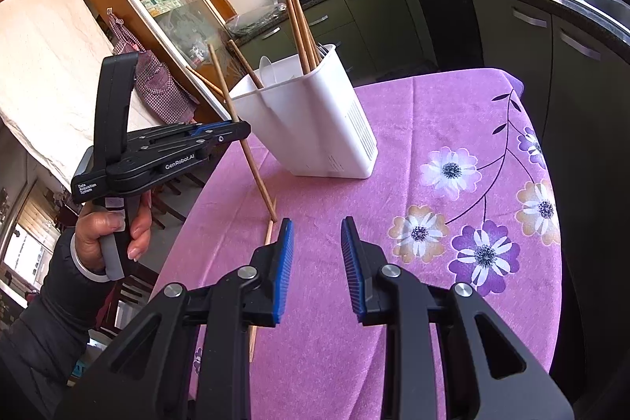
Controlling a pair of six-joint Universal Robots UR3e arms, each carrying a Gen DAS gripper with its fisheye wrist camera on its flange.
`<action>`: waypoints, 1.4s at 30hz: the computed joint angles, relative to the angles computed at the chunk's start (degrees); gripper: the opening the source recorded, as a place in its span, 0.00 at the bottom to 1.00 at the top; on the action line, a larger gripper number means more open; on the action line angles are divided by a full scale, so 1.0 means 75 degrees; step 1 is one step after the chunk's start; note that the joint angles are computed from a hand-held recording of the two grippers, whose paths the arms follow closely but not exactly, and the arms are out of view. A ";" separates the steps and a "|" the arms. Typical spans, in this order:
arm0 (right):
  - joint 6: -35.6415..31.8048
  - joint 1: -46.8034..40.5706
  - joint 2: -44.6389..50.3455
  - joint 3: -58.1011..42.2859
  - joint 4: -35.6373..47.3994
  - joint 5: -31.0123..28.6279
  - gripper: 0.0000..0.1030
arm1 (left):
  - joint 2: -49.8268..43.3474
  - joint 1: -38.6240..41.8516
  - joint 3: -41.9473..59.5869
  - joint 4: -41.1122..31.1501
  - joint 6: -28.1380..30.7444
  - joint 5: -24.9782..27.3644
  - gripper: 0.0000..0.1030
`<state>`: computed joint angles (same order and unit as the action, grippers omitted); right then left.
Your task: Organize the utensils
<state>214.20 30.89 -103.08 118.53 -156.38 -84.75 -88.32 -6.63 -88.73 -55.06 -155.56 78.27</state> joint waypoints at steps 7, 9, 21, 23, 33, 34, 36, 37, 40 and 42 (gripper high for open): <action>-0.0043 0.0174 0.0409 -0.0210 0.0020 0.0032 0.26 | 0.0941 0.0521 0.0039 -0.0638 0.0215 -0.0580 0.07; -0.0051 0.0186 0.0491 -0.0179 -0.0006 0.0071 0.26 | 0.1008 0.0618 0.0404 -0.1085 0.0252 -0.0723 0.07; -0.0181 0.0175 0.0731 -0.0035 0.0010 0.0289 0.29 | -0.0779 0.0811 0.5334 -0.3734 -0.0504 -0.1242 0.07; -0.0240 0.0188 0.0765 -0.0048 0.0092 0.0301 0.29 | -0.1253 0.0687 0.6047 -0.3758 -0.0800 -0.1078 0.07; -0.0352 0.0072 0.0740 0.0382 0.0044 0.0424 0.29 | -0.2221 0.0680 0.7561 -0.4091 -0.1251 -0.1080 0.07; -0.0366 0.0050 0.0764 0.0386 0.0035 0.0454 0.29 | -0.2256 0.0680 0.7636 -0.4117 -0.1230 -0.1065 0.07; -0.0375 0.0086 0.0865 0.0290 0.0054 0.0444 0.29 | -0.2391 0.0620 0.7807 -0.4169 -0.1232 -0.0963 0.07; -0.0387 0.0132 0.0941 0.0203 0.0079 0.0442 0.29 | -0.2411 0.0588 0.7758 -0.4109 -0.1247 -0.0910 0.07; -0.0450 0.0335 0.1252 -0.0181 0.0269 0.0394 0.29 | -0.2450 0.0456 0.7424 -0.3797 -0.1304 -0.0699 0.07; -0.0571 0.0505 0.1555 -0.0634 0.0638 0.0319 0.29 | -0.2511 0.0344 0.7188 -0.3667 -0.1319 -0.0524 0.07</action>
<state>209.91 34.68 -91.42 113.77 -151.60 -82.37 -107.15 -4.05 -34.82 -82.57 -165.46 74.33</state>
